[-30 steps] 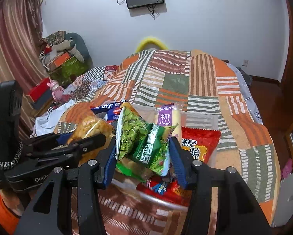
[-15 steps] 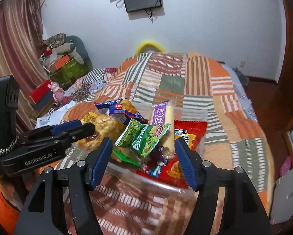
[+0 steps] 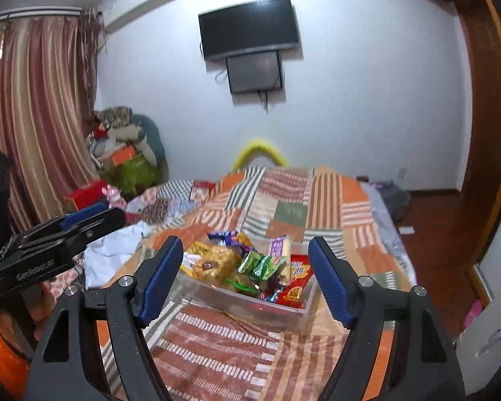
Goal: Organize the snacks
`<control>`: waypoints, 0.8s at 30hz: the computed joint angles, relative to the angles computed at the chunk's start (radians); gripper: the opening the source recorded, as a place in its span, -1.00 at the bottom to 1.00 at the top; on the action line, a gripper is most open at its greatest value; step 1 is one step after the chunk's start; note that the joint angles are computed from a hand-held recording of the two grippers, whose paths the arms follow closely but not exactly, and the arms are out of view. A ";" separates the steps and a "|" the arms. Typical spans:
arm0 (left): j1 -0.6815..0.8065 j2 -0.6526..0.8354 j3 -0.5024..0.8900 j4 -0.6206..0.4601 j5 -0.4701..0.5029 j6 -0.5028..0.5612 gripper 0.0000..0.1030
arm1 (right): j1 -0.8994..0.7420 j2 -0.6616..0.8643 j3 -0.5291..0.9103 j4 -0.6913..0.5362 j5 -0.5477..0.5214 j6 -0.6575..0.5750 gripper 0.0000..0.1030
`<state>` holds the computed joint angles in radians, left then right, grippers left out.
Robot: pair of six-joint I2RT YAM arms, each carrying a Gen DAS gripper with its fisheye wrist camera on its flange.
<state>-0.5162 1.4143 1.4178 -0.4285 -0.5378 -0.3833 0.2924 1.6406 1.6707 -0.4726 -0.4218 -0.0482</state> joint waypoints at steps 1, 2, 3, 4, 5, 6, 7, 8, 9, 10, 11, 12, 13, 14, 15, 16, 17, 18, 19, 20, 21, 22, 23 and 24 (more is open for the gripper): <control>-0.023 -0.019 -0.011 0.002 -0.032 0.002 0.50 | 0.001 -0.017 -0.017 0.010 0.004 0.003 0.56; -0.048 -0.036 -0.022 0.002 -0.065 0.001 0.57 | -0.002 -0.040 -0.037 0.021 0.003 0.009 0.65; -0.058 -0.047 -0.030 0.004 -0.079 0.001 0.64 | -0.004 -0.048 -0.051 0.034 0.003 0.014 0.70; -0.077 -0.062 -0.042 0.008 -0.097 -0.004 0.67 | -0.008 -0.063 -0.069 0.050 0.001 0.022 0.76; -0.089 -0.071 -0.048 0.010 -0.108 -0.007 0.72 | -0.011 -0.076 -0.079 0.057 0.000 0.026 0.85; -0.093 -0.073 -0.048 0.010 -0.113 -0.007 0.77 | -0.014 -0.087 -0.092 0.064 -0.001 0.024 0.91; -0.104 -0.080 -0.054 0.014 -0.131 -0.005 0.80 | -0.013 -0.099 -0.107 0.079 0.008 0.026 1.00; -0.114 -0.084 -0.058 0.019 -0.145 -0.001 0.84 | -0.010 -0.109 -0.117 0.088 0.021 0.023 1.00; -0.125 -0.089 -0.062 0.022 -0.162 0.004 0.86 | -0.006 -0.109 -0.116 0.086 0.026 0.014 1.00; -0.139 -0.095 -0.069 0.026 -0.185 0.011 0.86 | -0.005 -0.109 -0.116 0.086 0.026 0.010 1.00; -0.150 -0.098 -0.071 0.028 -0.199 0.018 0.86 | -0.007 -0.113 -0.124 0.089 0.024 0.009 1.00; -0.158 -0.101 -0.072 0.025 -0.207 0.018 0.86 | -0.004 -0.110 -0.122 0.089 0.028 0.012 1.00; -0.163 -0.106 -0.074 0.022 -0.209 0.015 0.86 | -0.004 -0.109 -0.123 0.090 0.026 0.012 1.00; -0.165 -0.108 -0.075 0.022 -0.208 0.012 0.86 | -0.007 -0.118 -0.137 0.095 0.024 0.010 1.00; -0.167 -0.111 -0.078 0.021 -0.207 0.007 0.86 | -0.004 -0.115 -0.137 0.098 0.030 0.011 1.00; -0.166 -0.112 -0.079 0.019 -0.206 0.005 0.87 | -0.006 -0.126 -0.150 0.102 0.028 0.012 1.00; -0.166 -0.112 -0.080 0.019 -0.205 0.004 0.87 | -0.005 -0.130 -0.155 0.105 0.027 0.013 1.00; -0.172 -0.112 -0.081 0.016 -0.210 0.002 0.87 | -0.007 -0.136 -0.162 0.105 0.025 0.013 1.00; -0.176 -0.112 -0.082 0.015 -0.216 0.003 0.87 | -0.006 -0.135 -0.162 0.106 0.025 0.014 1.00; -0.180 -0.113 -0.084 0.016 -0.226 0.004 0.87 | -0.009 -0.140 -0.168 0.108 0.023 0.014 1.00; -0.183 -0.113 -0.086 0.017 -0.228 0.006 0.87 | -0.007 -0.137 -0.165 0.110 0.027 0.016 1.00; -0.184 -0.115 -0.089 0.017 -0.227 0.005 0.87 | -0.007 -0.142 -0.172 0.113 0.027 0.016 1.00; -0.189 -0.116 -0.086 0.011 -0.230 0.002 0.87 | -0.007 -0.143 -0.173 0.114 0.026 0.016 1.00; -0.192 -0.116 -0.085 0.008 -0.232 0.001 0.87 | -0.010 -0.153 -0.188 0.120 0.024 0.016 1.00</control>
<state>-0.7086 1.2983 1.3332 -0.4208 -0.7702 -0.3825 0.2824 1.4871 1.4827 -0.3527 -0.3980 -0.0319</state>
